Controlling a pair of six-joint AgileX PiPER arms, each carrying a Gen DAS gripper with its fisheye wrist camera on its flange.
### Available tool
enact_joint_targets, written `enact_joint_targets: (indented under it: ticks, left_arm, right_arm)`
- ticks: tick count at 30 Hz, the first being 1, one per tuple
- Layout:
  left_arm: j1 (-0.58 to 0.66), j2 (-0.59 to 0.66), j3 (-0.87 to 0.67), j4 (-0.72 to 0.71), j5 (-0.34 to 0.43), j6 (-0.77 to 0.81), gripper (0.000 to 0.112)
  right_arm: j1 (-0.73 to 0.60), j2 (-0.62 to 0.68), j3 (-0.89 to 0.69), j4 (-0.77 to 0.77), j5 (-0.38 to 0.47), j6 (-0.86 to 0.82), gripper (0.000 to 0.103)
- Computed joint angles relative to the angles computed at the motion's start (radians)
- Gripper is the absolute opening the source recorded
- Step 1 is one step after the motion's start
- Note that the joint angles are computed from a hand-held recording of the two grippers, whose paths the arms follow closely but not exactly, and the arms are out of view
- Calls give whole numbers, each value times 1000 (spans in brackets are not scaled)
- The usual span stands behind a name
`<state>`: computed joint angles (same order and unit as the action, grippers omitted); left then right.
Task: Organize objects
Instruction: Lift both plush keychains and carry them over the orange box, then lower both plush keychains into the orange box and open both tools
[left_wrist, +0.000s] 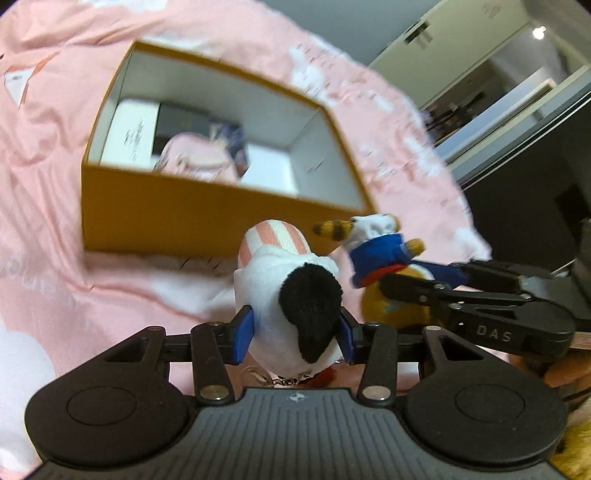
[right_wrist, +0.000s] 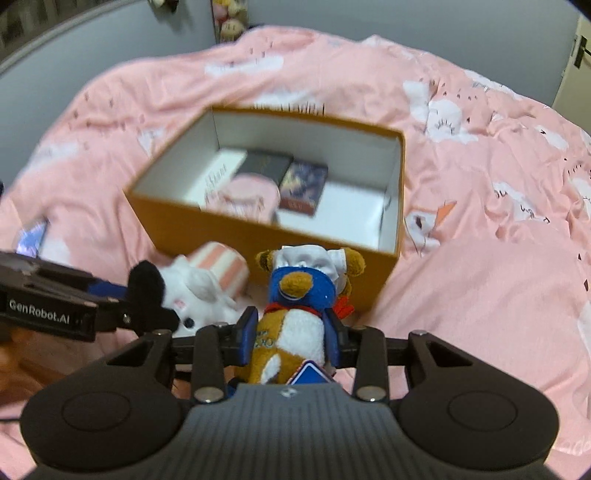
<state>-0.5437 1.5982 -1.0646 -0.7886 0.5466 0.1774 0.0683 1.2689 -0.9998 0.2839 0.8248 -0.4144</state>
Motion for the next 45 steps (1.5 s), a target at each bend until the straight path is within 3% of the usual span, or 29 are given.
enact_joint_targets:
  ticks: [3,6,11,16,22,25,29,37,45]
  left_arm:
    - [48,-34,2,-129,35,98,52]
    - [65,-36,-46,-143,43,99,52]
    - [55,-14,-179,21,-3,-19,52]
    - [60,113,-375,137,22,-83,52]
    - [66,334,-599,175,122,-132,52]
    - [59,407,-642,203,138,-165,52]
    - [56,489,-701,203,181,-168,52]
    - [57,582,-784,246,249,-188,52]
    - [43,679,-980,345,406,-237,53]
  right_arm:
    - [-38,-1,-51,69,53,-31,39]
    - [-83,34,-125,134,91,-63,39]
    - [-91,98,-250,143,87,-55,39]
    - [-93,221,-395,145,95,-57,39]
    - [-59,403,-557,66,105,-50,39]
    - [-28,489,-612,-31,106,-4,39]
    - [-36,597,-697,-47,171,18,39]
    - [7,702,-796,-115,233,41,39]
    - [15,784,-843,-153,281,57,39]
